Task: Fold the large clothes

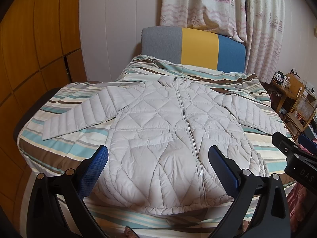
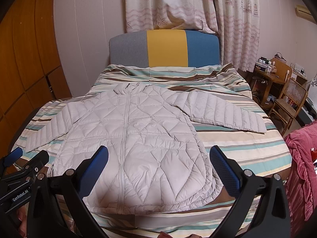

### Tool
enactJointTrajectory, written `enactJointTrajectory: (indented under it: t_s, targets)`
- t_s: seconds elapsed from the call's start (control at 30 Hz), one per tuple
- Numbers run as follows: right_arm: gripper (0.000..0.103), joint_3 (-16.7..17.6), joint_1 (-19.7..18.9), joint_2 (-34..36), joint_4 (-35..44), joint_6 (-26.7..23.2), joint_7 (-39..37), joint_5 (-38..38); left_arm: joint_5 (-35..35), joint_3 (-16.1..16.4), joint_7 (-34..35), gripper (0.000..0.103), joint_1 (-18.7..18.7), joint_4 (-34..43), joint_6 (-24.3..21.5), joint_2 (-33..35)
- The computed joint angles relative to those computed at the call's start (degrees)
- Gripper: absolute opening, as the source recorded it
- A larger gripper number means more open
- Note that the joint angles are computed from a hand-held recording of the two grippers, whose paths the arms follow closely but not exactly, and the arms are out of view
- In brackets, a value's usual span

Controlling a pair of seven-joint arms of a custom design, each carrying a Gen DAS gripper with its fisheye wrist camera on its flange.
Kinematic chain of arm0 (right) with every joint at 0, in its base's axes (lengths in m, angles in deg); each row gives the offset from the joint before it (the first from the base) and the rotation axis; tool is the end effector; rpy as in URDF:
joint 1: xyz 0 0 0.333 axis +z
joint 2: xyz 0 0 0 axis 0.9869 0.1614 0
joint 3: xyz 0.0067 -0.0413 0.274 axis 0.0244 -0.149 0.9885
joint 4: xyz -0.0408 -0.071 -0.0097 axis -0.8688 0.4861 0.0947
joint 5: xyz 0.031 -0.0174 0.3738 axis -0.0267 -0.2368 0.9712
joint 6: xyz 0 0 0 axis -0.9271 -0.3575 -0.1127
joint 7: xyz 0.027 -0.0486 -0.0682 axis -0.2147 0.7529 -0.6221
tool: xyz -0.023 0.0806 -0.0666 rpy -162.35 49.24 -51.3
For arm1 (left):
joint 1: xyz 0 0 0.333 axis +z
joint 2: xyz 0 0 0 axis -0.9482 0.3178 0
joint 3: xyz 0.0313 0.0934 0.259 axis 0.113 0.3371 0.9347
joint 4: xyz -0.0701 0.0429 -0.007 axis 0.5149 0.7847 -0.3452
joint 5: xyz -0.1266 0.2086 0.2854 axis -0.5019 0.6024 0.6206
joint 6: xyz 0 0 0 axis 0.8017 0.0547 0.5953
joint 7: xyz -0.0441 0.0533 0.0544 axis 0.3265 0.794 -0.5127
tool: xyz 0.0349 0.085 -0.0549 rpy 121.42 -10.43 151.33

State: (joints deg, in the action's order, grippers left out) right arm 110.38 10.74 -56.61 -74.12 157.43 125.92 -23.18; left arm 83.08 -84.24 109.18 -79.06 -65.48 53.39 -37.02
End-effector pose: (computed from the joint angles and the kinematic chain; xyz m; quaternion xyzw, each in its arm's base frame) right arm 0.4436 0.3663 0.7150 -0.5591 0.7013 -0.3182 0.3072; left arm 0.4892 -0.1492 0.6853 -0.6065 0.6685 -0.3290 0.2773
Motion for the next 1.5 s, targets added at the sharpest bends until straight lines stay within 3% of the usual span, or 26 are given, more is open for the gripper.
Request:
enactJointTrajectory:
  t_s: [0.8, 1.27, 1.4, 1.5]
  targets:
    - [0.101, 0.09, -1.03, -0.34, 0.18, -0.8, -0.75, 2.32, 0.0, -0.17, -0.53, 0.1, -0.14, -0.35, -1.4, -0.22]
    - [0.101, 1.62, -2.26, 1.0, -0.48, 0.03, -0.8, 2.47, -0.76, -0.32, 0.55, 0.1, 0.19, 5.59, -6.25, 4.35]
    - [0.101, 1.91, -2.35, 0.4, -4.09, 4.32, -1.18, 3.42, -0.84, -0.45, 1.05, 0.1, 0.5, 9.49, -9.6, 8.11]
    - [0.101, 2.52, 0.27, 2.35, -11.38, 13.74, -2.09, 5.55, -3.8, -0.08, 4.03, 0.1, 0.64, 12.62, -11.32, 12.08]
